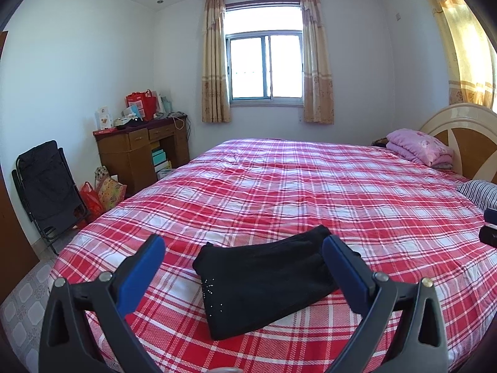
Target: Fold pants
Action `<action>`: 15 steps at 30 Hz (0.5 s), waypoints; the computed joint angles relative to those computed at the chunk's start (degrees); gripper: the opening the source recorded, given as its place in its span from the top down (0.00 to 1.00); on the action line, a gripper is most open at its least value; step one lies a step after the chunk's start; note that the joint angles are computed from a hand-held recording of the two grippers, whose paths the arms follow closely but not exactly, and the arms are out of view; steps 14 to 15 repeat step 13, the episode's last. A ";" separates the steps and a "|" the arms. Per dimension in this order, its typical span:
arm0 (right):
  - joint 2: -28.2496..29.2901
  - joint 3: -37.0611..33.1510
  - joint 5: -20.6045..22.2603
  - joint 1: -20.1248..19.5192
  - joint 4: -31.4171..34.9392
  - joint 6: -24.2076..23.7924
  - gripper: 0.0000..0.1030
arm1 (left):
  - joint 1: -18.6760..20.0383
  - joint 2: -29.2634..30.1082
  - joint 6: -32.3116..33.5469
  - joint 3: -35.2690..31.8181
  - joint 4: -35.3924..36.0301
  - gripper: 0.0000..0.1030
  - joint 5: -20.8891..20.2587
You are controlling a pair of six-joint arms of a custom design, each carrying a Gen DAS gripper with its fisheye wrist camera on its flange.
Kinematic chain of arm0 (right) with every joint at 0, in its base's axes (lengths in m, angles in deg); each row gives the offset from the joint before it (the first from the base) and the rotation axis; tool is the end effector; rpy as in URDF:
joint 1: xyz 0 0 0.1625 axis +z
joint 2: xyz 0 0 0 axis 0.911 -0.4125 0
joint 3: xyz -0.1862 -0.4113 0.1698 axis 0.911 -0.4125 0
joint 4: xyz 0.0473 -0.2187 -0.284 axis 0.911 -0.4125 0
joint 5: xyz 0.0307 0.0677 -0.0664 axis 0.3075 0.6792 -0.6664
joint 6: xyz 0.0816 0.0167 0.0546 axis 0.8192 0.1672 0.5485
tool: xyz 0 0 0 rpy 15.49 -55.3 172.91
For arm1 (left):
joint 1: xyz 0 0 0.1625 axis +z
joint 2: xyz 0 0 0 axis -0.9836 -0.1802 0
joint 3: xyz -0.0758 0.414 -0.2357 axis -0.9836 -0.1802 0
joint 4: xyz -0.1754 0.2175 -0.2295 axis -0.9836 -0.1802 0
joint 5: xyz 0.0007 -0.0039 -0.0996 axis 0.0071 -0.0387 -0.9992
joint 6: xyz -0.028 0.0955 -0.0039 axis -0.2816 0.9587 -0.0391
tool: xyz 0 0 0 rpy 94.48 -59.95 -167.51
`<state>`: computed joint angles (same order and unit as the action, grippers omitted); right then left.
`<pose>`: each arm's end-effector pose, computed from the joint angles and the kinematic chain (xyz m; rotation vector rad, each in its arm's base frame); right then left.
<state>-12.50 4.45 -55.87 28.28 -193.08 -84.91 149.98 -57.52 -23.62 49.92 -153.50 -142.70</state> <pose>0.1618 -0.7442 0.2146 0.7539 -2.1686 1.2345 -0.0992 -0.8288 0.2582 0.6293 2.0542 -1.3458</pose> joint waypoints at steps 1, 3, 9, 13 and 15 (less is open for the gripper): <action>0.05 0.02 -0.07 0.03 -0.06 -0.18 0.32 | 0.01 0.07 -0.17 -0.20 0.28 0.00 0.20; 0.19 -0.08 -0.21 0.06 -0.06 -0.47 0.32 | 0.07 0.33 -0.21 -0.54 0.56 0.00 0.38; 0.54 -0.67 -0.67 0.03 0.58 -0.46 0.32 | 0.47 0.72 0.08 -0.43 0.70 0.00 -0.12; 0.79 -1.02 -0.89 -0.02 0.89 -0.41 0.32 | 0.59 0.72 0.35 -0.17 0.86 0.00 -0.84; 0.79 -1.02 -0.89 -0.02 0.89 -0.41 0.32 | 0.59 0.72 0.35 -0.17 0.86 0.00 -0.84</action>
